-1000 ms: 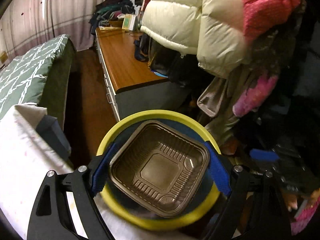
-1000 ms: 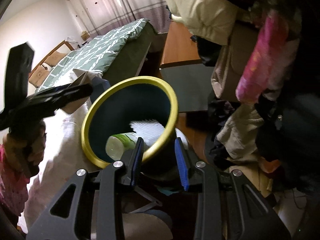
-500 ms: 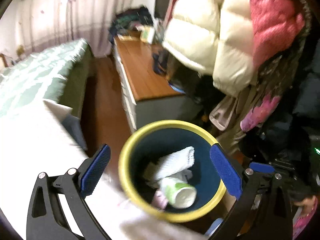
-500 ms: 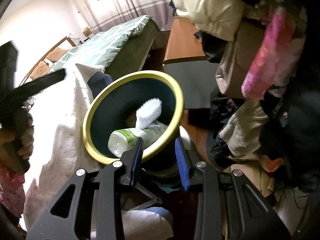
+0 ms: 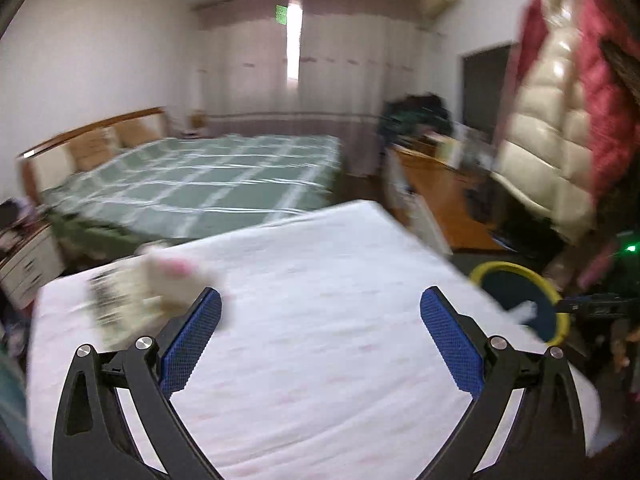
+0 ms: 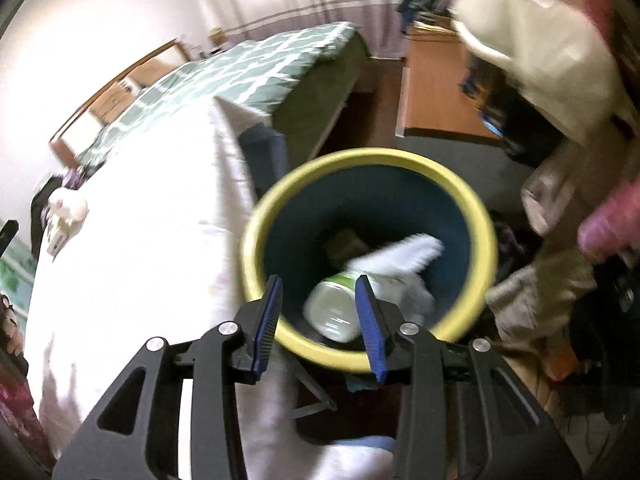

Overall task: Collect trash
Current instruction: 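Move the right gripper to the pink-leaf paper cup and grasp it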

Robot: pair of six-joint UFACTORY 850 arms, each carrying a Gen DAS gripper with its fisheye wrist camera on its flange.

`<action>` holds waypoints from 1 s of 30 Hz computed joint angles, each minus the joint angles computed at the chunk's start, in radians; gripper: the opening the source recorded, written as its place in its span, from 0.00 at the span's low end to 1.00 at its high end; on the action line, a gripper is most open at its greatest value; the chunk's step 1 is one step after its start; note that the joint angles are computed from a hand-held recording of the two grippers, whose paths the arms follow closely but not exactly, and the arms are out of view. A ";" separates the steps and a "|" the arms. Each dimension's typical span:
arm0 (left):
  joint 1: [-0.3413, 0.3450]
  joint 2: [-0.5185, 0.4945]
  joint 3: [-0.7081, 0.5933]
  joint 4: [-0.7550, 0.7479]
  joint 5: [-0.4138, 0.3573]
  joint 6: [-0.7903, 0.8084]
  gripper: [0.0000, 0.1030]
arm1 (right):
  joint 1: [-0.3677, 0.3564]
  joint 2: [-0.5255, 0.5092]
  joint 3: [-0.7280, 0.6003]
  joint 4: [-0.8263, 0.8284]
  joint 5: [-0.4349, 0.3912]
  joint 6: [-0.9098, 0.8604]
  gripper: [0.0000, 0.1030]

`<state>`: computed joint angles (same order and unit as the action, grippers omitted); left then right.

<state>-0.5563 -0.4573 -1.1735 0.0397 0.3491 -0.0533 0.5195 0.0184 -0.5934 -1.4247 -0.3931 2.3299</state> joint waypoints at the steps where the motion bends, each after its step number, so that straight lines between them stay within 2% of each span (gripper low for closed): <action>1: 0.021 0.009 0.019 -0.042 0.015 0.027 0.95 | 0.003 -0.031 -0.040 0.006 0.008 -0.032 0.36; 5: 0.109 0.037 0.074 -0.181 0.051 0.085 0.95 | 0.025 -0.135 -0.188 0.027 0.030 -0.150 0.36; 7: 0.146 0.048 0.091 -0.186 0.057 0.051 0.95 | 0.035 -0.190 -0.272 0.038 0.051 -0.214 0.38; 9: 0.176 0.054 0.102 -0.221 0.059 0.050 0.95 | 0.041 -0.249 -0.362 0.060 0.080 -0.287 0.43; 12: 0.199 0.056 0.116 -0.263 0.070 0.079 0.95 | 0.047 -0.342 -0.503 0.135 0.141 -0.409 0.44; 15: 0.211 0.056 0.126 -0.297 0.080 0.130 0.95 | 0.045 -0.442 -0.667 0.394 0.222 -0.681 0.53; 20: 0.216 0.042 0.114 -0.150 0.036 0.006 0.95 | 0.063 -0.610 -0.933 0.918 0.232 -1.198 0.68; 23: 0.188 0.037 0.110 -0.171 0.017 0.037 0.95 | 0.073 -0.724 -1.131 1.213 0.148 -1.481 0.76; 24: 0.185 0.032 0.107 -0.167 0.013 0.042 0.95 | 0.074 -0.754 -1.185 1.257 0.119 -1.521 0.78; 26: 0.180 0.023 0.100 -0.152 0.005 0.029 0.95 | 0.079 -0.851 -1.351 1.258 0.022 -1.504 0.84; 30: 0.186 0.014 0.091 -0.137 -0.021 -0.011 0.95 | 0.072 -1.085 -1.757 1.346 -0.249 -1.557 0.85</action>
